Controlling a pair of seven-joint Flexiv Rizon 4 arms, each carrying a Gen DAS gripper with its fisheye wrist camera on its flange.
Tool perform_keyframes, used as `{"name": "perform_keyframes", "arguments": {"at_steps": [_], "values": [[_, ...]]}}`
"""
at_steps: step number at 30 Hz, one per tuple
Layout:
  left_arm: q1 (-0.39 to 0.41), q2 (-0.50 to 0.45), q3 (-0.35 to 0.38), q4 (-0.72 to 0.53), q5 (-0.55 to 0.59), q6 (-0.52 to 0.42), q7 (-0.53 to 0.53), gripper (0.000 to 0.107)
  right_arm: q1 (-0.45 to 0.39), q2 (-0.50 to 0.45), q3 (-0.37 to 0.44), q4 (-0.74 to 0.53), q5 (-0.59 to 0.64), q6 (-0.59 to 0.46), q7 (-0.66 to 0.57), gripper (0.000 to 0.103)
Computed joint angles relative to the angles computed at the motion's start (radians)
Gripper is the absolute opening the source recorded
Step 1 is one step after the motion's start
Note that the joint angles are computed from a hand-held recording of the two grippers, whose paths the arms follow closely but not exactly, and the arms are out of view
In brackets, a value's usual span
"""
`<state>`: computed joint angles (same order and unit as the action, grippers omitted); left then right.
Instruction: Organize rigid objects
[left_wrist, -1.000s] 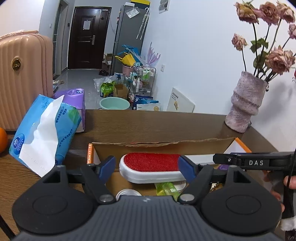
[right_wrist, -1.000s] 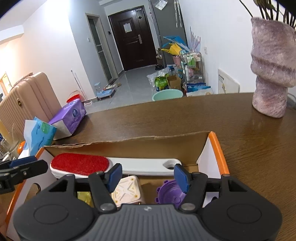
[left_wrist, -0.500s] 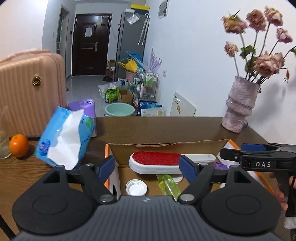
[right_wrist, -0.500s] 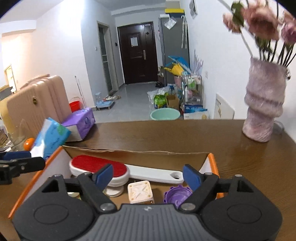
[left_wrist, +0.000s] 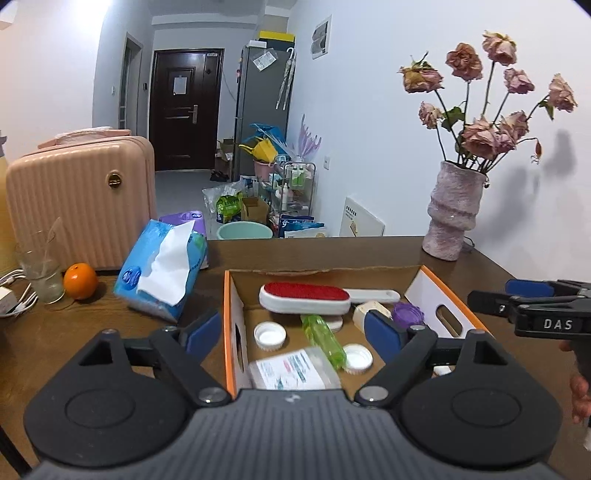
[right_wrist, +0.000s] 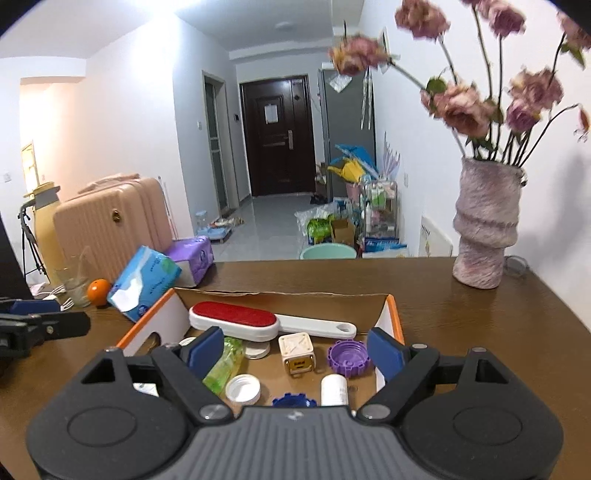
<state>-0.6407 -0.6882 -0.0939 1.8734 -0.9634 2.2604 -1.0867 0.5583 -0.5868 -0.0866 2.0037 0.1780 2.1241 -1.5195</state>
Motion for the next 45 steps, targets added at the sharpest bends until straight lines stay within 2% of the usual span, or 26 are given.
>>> {"name": "perform_keyframes", "arguments": {"at_steps": [3,10,20,24,29,33,40,45], "values": [[-0.003,0.031,-0.016,0.068,0.037,0.047,-0.06,0.088,0.051,0.033,-0.014,0.064,0.06,0.066,-0.04,0.085],[-0.038,0.095,-0.037,0.225,0.077,0.182,-0.153,0.089,0.14,0.112,0.022,0.188,0.204,0.172,-0.174,0.086],[-0.122,0.137,-0.089,0.432,0.014,0.433,-0.226,0.092,0.206,0.147,0.166,0.32,0.4,0.375,-0.281,0.089],[-0.151,0.14,-0.117,0.513,-0.006,0.525,-0.301,0.094,0.247,0.151,0.219,0.367,0.488,0.45,-0.304,0.089],[-0.241,0.085,-0.149,0.59,-0.1,0.71,-0.364,0.098,0.314,0.1,0.3,0.435,0.593,0.616,-0.297,0.09],[-0.286,0.05,-0.189,0.632,-0.141,0.797,-0.428,0.099,0.381,0.034,0.355,0.466,0.685,0.734,-0.279,0.093],[-0.368,-0.011,-0.237,0.632,-0.248,0.893,-0.434,0.101,0.493,-0.059,0.427,0.482,0.817,0.893,-0.24,0.095],[-0.41,-0.035,-0.281,0.649,-0.328,0.903,-0.479,0.101,0.545,-0.151,0.472,0.471,0.913,1.03,-0.166,0.098]]}}
